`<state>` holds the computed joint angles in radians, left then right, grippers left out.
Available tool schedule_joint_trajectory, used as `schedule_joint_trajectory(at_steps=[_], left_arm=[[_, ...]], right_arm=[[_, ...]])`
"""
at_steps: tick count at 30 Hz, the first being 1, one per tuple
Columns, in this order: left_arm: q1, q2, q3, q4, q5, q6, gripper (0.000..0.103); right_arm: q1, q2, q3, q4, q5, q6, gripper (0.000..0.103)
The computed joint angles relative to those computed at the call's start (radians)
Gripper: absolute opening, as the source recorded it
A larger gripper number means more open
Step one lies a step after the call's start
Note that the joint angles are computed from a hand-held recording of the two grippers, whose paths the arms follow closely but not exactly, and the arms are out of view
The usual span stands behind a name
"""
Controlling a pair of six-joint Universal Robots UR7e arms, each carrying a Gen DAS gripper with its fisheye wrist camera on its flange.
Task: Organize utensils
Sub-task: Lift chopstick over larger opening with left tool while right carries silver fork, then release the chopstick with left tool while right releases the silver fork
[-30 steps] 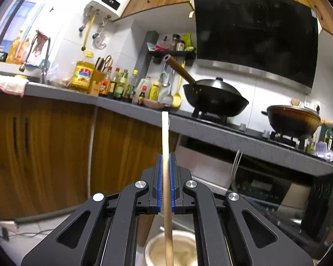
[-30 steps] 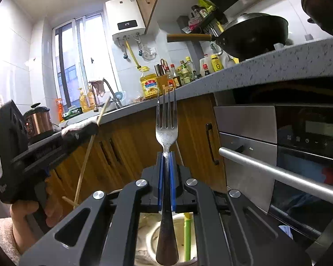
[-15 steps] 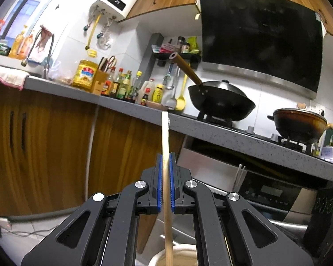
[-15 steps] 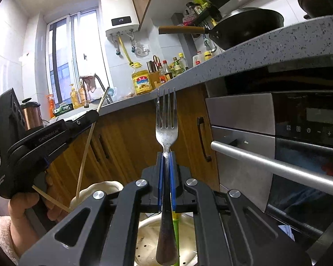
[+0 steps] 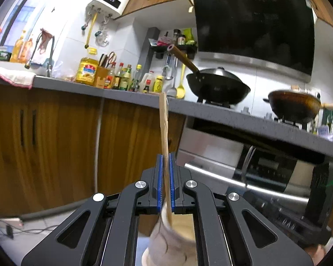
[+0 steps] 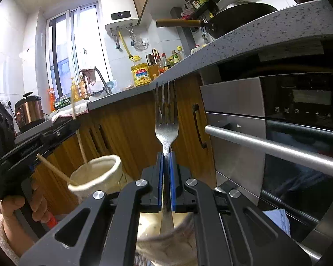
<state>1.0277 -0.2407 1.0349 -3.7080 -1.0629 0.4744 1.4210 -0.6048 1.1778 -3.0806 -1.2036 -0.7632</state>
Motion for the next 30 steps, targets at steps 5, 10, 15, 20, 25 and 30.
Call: schedule_joint_trajectory(at_steps=[5, 10, 15, 20, 25, 30], left_arm=[[-0.015, -0.007, 0.057, -0.007, 0.06, 0.031, 0.006], [-0.023, -0.012, 0.094, -0.013, 0.089, 0.05, 0.006], [-0.027, -0.014, 0.11, -0.019, 0.095, 0.05, 0.006], [-0.028, -0.014, 0.115, -0.015, 0.121, 0.042, 0.011], [-0.03, -0.022, 0.129, -0.017, 0.135, 0.026, 0.019], [-0.044, -0.028, 0.127, -0.012, 0.183, 0.024, 0.024]], right_arm=[[-0.012, -0.025, 0.049, -0.025, -0.01, -0.027, 0.005], [-0.017, -0.036, 0.061, -0.001, -0.019, -0.042, 0.005], [-0.015, -0.039, 0.069, -0.002, -0.041, -0.063, 0.005], [-0.017, -0.043, 0.069, 0.009, -0.046, -0.066, 0.005], [-0.018, -0.047, 0.079, -0.009, -0.037, -0.078, 0.006], [-0.02, -0.054, 0.086, -0.021, -0.028, -0.074, 0.015]])
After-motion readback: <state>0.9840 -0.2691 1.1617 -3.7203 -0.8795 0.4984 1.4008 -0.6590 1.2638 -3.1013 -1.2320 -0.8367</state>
